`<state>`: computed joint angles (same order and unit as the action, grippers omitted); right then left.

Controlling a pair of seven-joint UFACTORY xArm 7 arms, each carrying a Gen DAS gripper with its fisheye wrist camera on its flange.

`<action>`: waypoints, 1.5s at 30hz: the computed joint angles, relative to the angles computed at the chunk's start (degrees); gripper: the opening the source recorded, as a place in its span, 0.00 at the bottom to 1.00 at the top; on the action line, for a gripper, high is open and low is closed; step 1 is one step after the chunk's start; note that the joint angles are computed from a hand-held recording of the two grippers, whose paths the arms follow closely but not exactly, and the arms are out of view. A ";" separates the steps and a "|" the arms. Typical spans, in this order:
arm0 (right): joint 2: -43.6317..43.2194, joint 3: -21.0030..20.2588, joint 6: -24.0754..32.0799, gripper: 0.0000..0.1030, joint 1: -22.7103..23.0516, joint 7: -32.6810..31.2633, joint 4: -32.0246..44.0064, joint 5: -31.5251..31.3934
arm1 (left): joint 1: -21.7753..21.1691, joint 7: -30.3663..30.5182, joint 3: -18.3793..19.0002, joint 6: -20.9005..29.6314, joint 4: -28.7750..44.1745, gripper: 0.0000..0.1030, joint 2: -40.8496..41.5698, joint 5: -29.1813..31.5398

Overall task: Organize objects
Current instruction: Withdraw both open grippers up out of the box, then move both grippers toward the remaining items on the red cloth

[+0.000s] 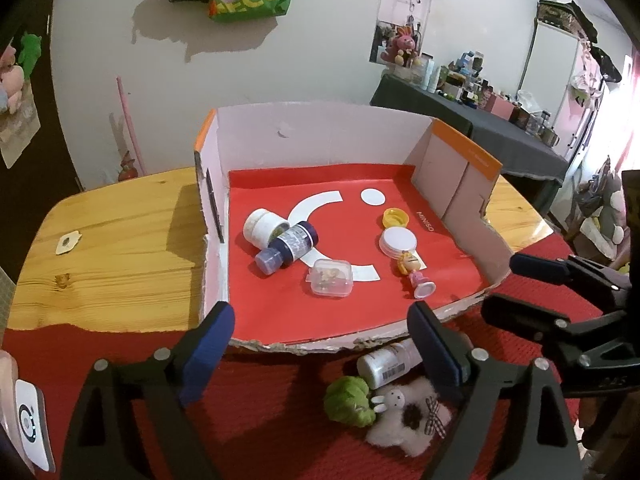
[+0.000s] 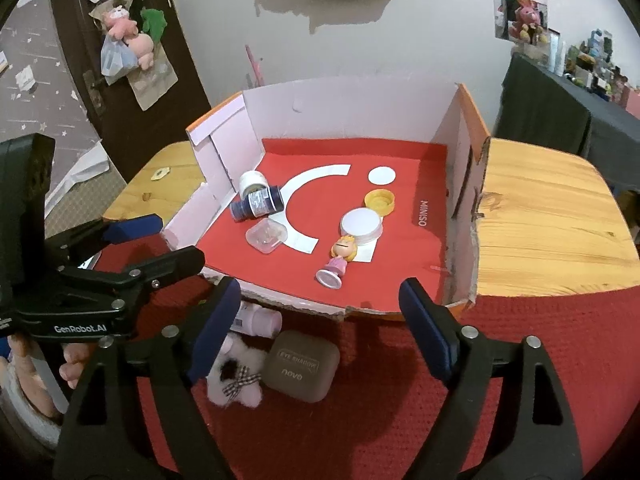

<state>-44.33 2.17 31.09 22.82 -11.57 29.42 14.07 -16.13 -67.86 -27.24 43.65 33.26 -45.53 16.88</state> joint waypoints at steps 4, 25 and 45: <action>-1.56 0.37 0.46 0.79 -0.15 0.37 -0.58 -0.43 | 0.11 -0.64 -0.93 1.07 0.42 0.92 -0.43 0.48; -6.68 1.00 0.88 0.80 0.18 2.54 -3.11 -1.83 | -1.18 -4.91 -2.90 3.94 -0.09 1.00 -3.39 0.30; -9.26 2.46 0.06 0.80 -0.28 5.43 -7.60 -4.82 | -3.85 -7.23 -3.13 3.26 -2.60 0.99 -2.43 -0.54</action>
<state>-53.59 4.63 31.15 22.54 -6.13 21.82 9.25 -19.98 -75.09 -30.37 46.91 30.66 -47.96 16.33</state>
